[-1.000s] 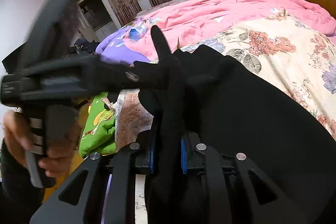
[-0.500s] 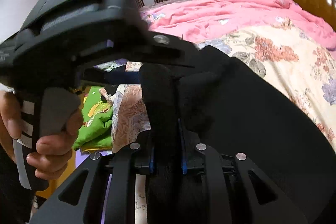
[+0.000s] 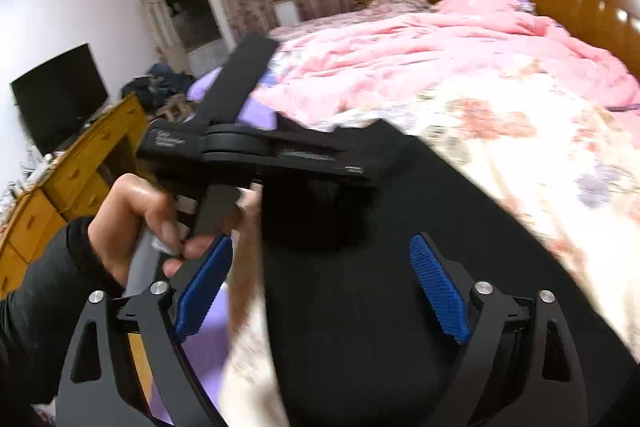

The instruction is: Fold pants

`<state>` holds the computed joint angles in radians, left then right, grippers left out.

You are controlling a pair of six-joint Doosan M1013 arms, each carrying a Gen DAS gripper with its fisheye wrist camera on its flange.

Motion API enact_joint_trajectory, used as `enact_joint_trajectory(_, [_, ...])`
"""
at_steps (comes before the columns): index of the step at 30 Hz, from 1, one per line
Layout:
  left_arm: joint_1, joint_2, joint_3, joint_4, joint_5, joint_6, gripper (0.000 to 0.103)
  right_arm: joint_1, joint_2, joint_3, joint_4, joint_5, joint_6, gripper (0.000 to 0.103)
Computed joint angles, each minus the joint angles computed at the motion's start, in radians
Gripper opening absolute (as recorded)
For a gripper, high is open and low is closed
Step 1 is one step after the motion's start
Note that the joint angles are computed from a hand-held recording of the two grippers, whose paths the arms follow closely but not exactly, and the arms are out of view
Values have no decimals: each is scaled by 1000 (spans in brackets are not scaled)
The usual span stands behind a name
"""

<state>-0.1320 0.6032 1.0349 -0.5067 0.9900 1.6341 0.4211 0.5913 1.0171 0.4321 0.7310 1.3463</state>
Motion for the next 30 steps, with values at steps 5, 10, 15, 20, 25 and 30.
enact_joint_trajectory(5, [-27,-38,46,115,-94,36,28,6,22,-19,-269,111,213,64])
enact_joint_trajectory(10, [-50,-55,51,238,-143,12,25,25,39,-33,-393,168,261,65])
enact_joint_trajectory(15, [-56,-59,52,276,-152,-10,25,28,34,-18,-411,159,268,65])
enact_joint_trajectory(20, [-80,-94,85,334,-198,14,26,9,2,13,-363,150,291,66])
enact_joint_trajectory(25, [-117,-177,171,355,-332,93,26,-13,-22,46,-541,176,462,73])
enact_joint_trajectory(30, [-151,-251,246,256,-422,218,26,-20,-11,37,-511,190,358,84])
